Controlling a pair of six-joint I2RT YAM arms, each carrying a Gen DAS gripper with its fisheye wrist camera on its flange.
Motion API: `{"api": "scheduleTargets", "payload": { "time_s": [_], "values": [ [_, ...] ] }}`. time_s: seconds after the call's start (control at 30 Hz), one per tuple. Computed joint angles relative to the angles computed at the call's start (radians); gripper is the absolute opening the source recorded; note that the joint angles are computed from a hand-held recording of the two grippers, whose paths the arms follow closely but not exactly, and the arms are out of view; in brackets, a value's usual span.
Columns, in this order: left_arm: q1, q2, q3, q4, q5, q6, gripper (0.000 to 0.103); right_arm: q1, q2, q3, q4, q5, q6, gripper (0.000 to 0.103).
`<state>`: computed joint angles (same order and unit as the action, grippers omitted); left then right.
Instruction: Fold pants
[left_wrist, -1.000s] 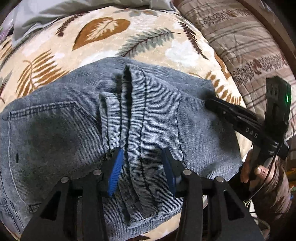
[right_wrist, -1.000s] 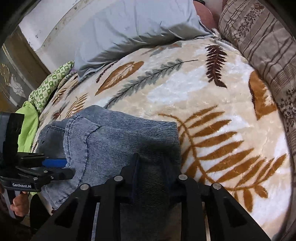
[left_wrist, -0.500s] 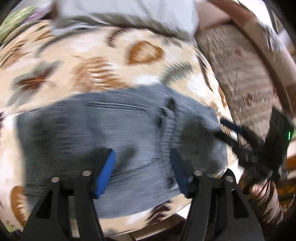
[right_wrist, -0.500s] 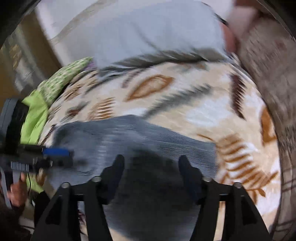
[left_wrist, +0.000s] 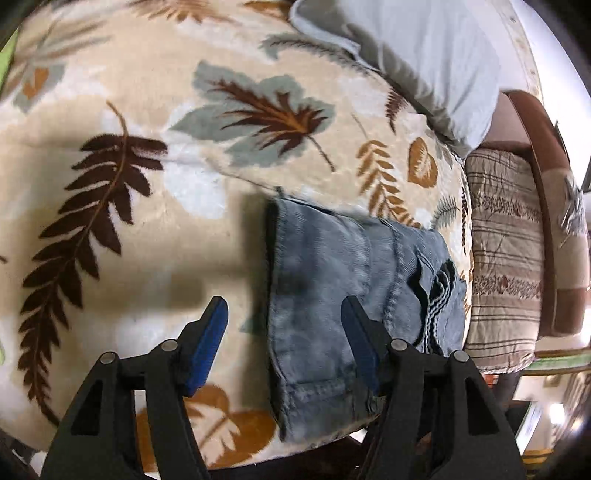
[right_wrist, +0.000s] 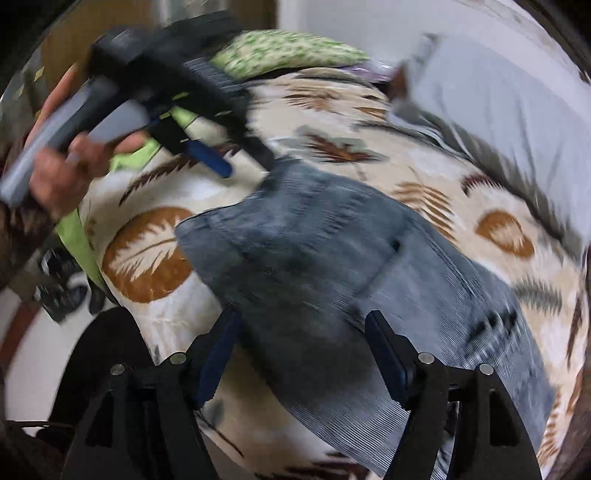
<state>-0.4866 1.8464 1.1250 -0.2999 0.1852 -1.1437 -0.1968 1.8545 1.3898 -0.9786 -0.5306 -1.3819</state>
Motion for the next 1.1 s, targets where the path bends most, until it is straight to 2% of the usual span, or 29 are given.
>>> {"api": "scheduleTargets", "payload": {
  "time_s": [0.1,0.17,0.2,0.27,0.37,0.43,0.47,0.57,0.63,0.7,0.73,0.77,0.8,0.9,1.1],
  "values": [
    [0.045,0.018,-0.050,0.120,0.084,-0.009,0.063,0.055,-0.125,-0.197,0.181,0.028,0.000,0.074],
    [0.067,0.046,-0.039,0.146,0.114,0.001,0.063,0.086,-0.182,-0.292,0.273,0.046,-0.002,0.075],
    [0.077,0.057,-0.029,0.145,0.126,0.012,0.066,0.100,-0.208,-0.337,0.315,0.056,-0.007,0.075],
    [0.093,0.090,0.000,0.153,0.149,0.032,0.076,0.126,-0.255,-0.425,0.407,0.077,-0.021,0.075],
    [0.102,0.135,0.068,0.124,0.162,0.073,0.084,0.171,-0.318,-0.575,0.618,0.118,-0.014,0.077],
    [0.092,0.181,0.143,0.071,0.168,0.118,0.088,0.195,-0.327,-0.614,0.691,0.128,0.012,0.081],
    [0.086,0.198,0.173,0.046,0.169,0.141,0.093,0.204,-0.330,-0.624,0.717,0.129,0.030,0.081],
    [0.062,0.244,0.264,-0.019,0.175,0.222,0.098,0.241,-0.321,-0.632,0.786,0.150,0.098,0.080],
    [0.058,0.258,0.281,-0.005,0.206,0.248,0.098,0.255,-0.287,-0.593,0.787,0.158,0.140,0.071],
    [0.052,0.268,0.298,-0.010,0.212,0.252,0.088,0.254,-0.261,-0.551,0.747,0.150,0.154,0.064],
    [0.046,0.279,0.323,-0.041,0.199,0.259,0.071,0.251,-0.261,-0.548,0.741,0.142,0.149,0.051],
    [0.045,0.292,0.345,-0.068,0.204,0.268,0.049,0.247,-0.265,-0.547,0.729,0.131,0.137,0.041],
    [0.046,0.294,0.345,-0.068,0.220,0.262,0.040,0.239,-0.278,-0.550,0.711,0.115,0.117,0.027],
    [0.034,0.272,0.363,-0.116,0.189,0.263,0.032,0.217,-0.296,-0.545,0.692,0.074,0.102,0.017],
    [-0.018,0.244,0.495,-0.284,0.073,0.285,0.028,0.145,-0.308,-0.430,0.530,-0.028,0.127,0.016]
  ]
}}
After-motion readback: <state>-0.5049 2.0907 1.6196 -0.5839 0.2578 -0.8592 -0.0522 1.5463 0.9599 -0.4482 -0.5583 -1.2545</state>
